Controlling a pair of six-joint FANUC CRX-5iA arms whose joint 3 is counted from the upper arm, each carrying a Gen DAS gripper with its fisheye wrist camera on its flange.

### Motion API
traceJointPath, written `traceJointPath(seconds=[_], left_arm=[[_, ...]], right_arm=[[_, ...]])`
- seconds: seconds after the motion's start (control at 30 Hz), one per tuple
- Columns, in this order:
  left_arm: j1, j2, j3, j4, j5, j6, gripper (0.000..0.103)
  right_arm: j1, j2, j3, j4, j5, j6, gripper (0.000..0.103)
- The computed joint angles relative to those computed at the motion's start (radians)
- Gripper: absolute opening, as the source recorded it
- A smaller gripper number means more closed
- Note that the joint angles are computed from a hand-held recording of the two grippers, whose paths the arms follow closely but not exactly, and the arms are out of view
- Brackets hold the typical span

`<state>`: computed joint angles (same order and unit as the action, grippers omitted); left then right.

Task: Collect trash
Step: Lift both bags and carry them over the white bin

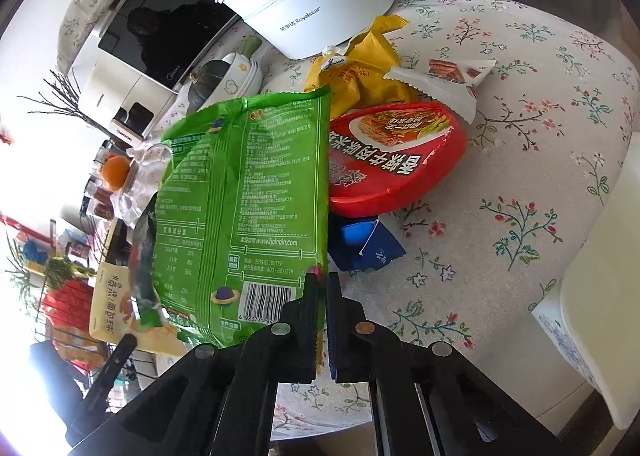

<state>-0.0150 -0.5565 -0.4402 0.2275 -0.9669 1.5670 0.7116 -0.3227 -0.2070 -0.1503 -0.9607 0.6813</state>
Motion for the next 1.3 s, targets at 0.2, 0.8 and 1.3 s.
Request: traceJointPath(seconds=[0.2,0.8,1.3], left_arm=[[-0.018,-0.007,0.013,-0.027,-0.007,0.025,0.002],[-0.019,0.001,0.01,-0.031,-0.008,0.008,0.002],[0.011,-0.076,0.0,0.041,0.018,-0.042,0.001]], right_arm=[[0.035,-0.024,-0.017,0.095,-0.027,-0.053,0.048],[-0.155,0.036,-0.001,-0.364,0.078,0.194,0.011],[0.117,-0.08,-0.026,0.186,-0.045,-0.081,0.04]])
